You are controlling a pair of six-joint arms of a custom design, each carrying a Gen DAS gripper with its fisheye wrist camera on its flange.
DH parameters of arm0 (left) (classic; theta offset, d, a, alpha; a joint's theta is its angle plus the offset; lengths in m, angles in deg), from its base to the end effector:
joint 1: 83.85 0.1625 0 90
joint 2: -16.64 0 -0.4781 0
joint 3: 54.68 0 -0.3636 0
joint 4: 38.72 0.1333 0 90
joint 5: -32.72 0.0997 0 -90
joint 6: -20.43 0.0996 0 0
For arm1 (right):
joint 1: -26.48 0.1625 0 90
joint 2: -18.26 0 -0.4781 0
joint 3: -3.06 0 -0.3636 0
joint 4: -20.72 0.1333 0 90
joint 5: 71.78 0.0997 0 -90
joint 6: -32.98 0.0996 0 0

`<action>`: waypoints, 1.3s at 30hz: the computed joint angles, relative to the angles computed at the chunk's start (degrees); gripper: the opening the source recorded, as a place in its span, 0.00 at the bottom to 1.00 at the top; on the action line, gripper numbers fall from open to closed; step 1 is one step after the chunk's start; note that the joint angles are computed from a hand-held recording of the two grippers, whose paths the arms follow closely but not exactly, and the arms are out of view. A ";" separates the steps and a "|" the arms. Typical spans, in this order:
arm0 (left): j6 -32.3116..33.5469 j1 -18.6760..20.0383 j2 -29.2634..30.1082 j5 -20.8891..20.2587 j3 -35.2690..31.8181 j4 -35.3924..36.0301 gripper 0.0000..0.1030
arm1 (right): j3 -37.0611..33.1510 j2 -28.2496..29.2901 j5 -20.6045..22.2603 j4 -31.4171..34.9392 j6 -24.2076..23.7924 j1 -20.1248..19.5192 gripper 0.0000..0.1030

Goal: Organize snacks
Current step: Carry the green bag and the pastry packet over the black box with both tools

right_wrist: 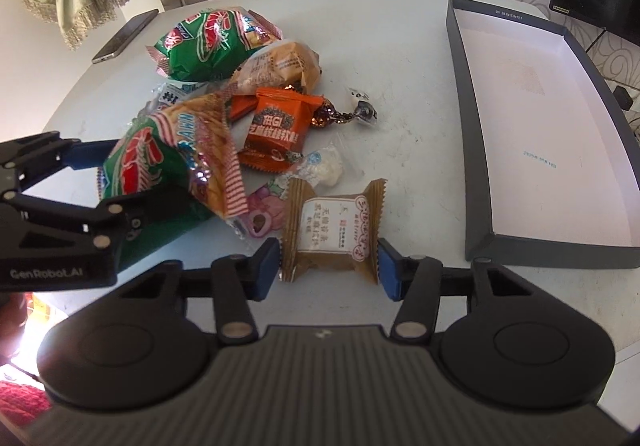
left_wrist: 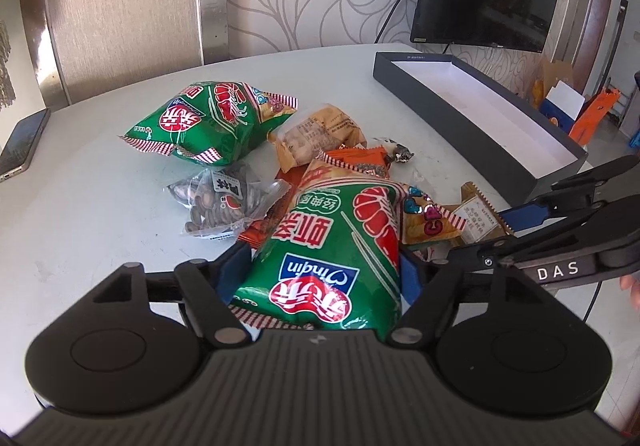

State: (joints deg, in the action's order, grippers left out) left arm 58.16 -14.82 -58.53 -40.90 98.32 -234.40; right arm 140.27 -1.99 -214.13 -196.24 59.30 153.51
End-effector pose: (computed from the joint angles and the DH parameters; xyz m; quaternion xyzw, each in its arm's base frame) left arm 0.0319 -0.3676 0.2313 0.4410 0.8542 -0.2155 0.1715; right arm 0.2798 -0.2805 -0.0387 0.0452 -0.8937 0.2973 0.3329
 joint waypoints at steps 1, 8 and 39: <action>0.05 0.03 -0.15 0.00 0.09 -0.05 0.74 | -0.03 -0.04 -0.05 0.01 -0.22 0.13 0.51; -0.75 -0.27 -1.67 -0.08 0.00 -0.41 0.72 | 0.29 -1.20 0.13 -0.20 -0.27 1.46 0.38; -0.64 -1.82 -3.85 -0.12 -1.02 1.84 0.72 | 0.36 -4.06 -2.17 0.94 -0.23 5.62 0.43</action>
State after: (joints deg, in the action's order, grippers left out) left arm 57.51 -16.64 -62.38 -41.02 97.30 -232.56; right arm 140.64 -6.05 -216.30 -195.30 59.07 159.14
